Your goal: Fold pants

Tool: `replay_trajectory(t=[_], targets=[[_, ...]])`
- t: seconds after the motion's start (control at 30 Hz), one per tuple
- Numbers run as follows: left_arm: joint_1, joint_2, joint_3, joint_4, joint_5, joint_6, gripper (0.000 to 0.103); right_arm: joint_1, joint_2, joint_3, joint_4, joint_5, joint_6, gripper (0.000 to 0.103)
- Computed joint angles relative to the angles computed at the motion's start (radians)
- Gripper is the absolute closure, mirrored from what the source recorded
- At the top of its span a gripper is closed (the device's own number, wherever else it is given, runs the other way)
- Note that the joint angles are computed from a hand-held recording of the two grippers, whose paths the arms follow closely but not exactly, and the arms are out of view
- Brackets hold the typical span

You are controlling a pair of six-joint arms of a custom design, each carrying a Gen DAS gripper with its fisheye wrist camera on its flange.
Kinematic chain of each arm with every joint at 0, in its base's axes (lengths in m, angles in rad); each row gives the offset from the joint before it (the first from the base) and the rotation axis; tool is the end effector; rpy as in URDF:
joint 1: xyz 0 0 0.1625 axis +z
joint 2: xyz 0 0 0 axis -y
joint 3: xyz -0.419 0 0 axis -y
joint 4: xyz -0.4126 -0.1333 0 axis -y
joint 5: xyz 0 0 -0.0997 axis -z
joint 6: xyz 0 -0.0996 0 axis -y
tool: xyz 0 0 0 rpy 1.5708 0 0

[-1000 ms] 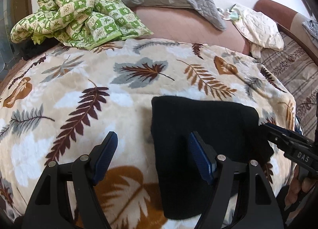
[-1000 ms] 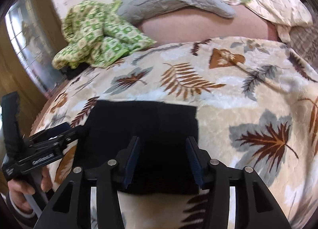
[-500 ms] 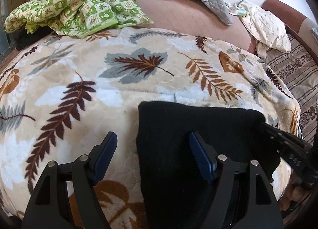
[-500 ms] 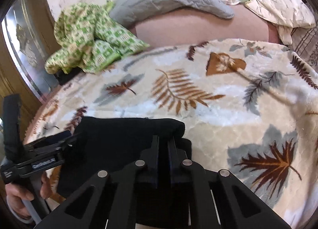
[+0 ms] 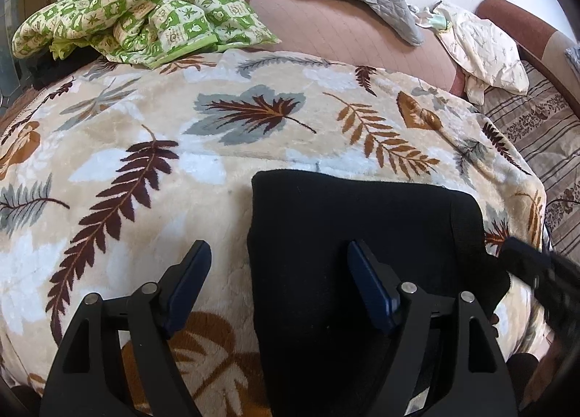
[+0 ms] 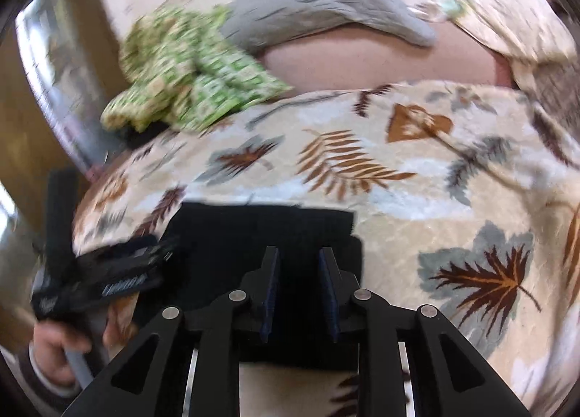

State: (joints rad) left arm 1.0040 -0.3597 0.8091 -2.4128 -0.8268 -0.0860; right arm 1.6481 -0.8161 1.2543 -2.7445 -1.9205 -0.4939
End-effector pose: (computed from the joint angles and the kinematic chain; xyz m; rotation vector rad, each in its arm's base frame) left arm -0.3053 -0.8535 0.1012 0.3988 2.4254 -0.7682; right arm 0.1605 -0.7873 0.2902 0.5466 -2.4715 0.8597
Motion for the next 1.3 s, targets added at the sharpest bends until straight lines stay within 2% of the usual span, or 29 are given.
replay_trajectory(t=[0.13,0.23,0.3,0.43,0.47,0.5,0.53,0.57,0.6,0.73,0.83,0.87,1.0,1.07,1.13,1.17,1.2,1.23,1.27,1.3], targets=[[0.000,-0.005,0.009,-0.003,-0.003,-0.006,0.025,0.007,-0.019,0.058,-0.003,-0.049,-0.030,0.078],[0.000,-0.005,0.010,-0.002,-0.008,-0.012,0.025,-0.007,-0.023,0.085,-0.007,-0.072,-0.013,0.081],[-0.001,-0.009,0.019,-0.009,-0.005,-0.014,0.025,-0.019,-0.028,0.103,-0.031,-0.050,-0.014,0.081],[0.001,-0.029,0.032,0.026,-0.028,-0.047,0.025,-0.024,-0.047,0.098,0.004,-0.007,0.026,0.081],[0.002,-0.039,0.040,0.034,-0.039,-0.057,0.025,-0.028,-0.054,0.095,0.007,0.015,0.045,0.076],[0.004,-0.053,0.055,0.031,-0.050,-0.062,0.024,-0.032,-0.058,0.091,0.005,0.035,0.067,0.062],[0.006,-0.069,0.075,0.021,-0.061,-0.067,0.022,-0.037,-0.061,0.088,0.000,0.054,0.088,0.052],[0.008,-0.088,0.098,0.009,-0.074,-0.073,0.019,-0.044,-0.063,0.083,-0.009,0.074,0.111,0.035],[0.012,-0.105,0.119,-0.006,-0.094,-0.077,0.019,-0.051,-0.062,0.073,-0.008,0.093,0.134,0.031],[0.032,-0.147,0.159,0.001,-0.189,-0.115,0.015,-0.071,-0.033,0.001,0.058,0.112,0.180,0.031],[0.052,-0.146,0.148,0.042,-0.262,-0.152,0.014,-0.094,-0.008,-0.054,0.142,0.166,0.222,0.031],[0.055,-0.140,0.138,0.061,-0.269,-0.163,0.014,-0.103,0.002,-0.072,0.168,0.196,0.232,0.031],[0.066,-0.119,0.121,0.075,-0.314,-0.162,0.014,-0.120,0.031,-0.112,0.241,0.234,0.261,0.031],[0.065,-0.108,0.118,0.064,-0.325,-0.144,0.008,-0.129,0.041,-0.119,0.261,0.254,0.278,0.031],[0.058,-0.100,0.121,0.040,-0.307,-0.099,0.008,-0.135,0.038,-0.096,0.216,0.276,0.273,0.034],[0.056,-0.098,0.122,0.038,-0.308,-0.084,0.008,-0.134,0.034,-0.087,0.202,0.277,0.266,0.041],[0.055,-0.095,0.119,0.038,-0.310,-0.072,0.011,-0.133,0.030,-0.078,0.187,0.281,0.255,0.051],[0.055,-0.094,0.117,0.033,-0.330,-0.057,0.031,-0.130,0.025,-0.071,0.179,0.287,0.243,0.055],[0.055,-0.091,0.105,0.048,-0.358,-0.041,0.046,-0.127,0.023,-0.073,0.179,0.287,0.236,0.060],[0.050,-0.091,0.102,0.048,-0.345,-0.029,0.046,-0.121,0.019,-0.072,0.173,0.286,0.223,0.063]])
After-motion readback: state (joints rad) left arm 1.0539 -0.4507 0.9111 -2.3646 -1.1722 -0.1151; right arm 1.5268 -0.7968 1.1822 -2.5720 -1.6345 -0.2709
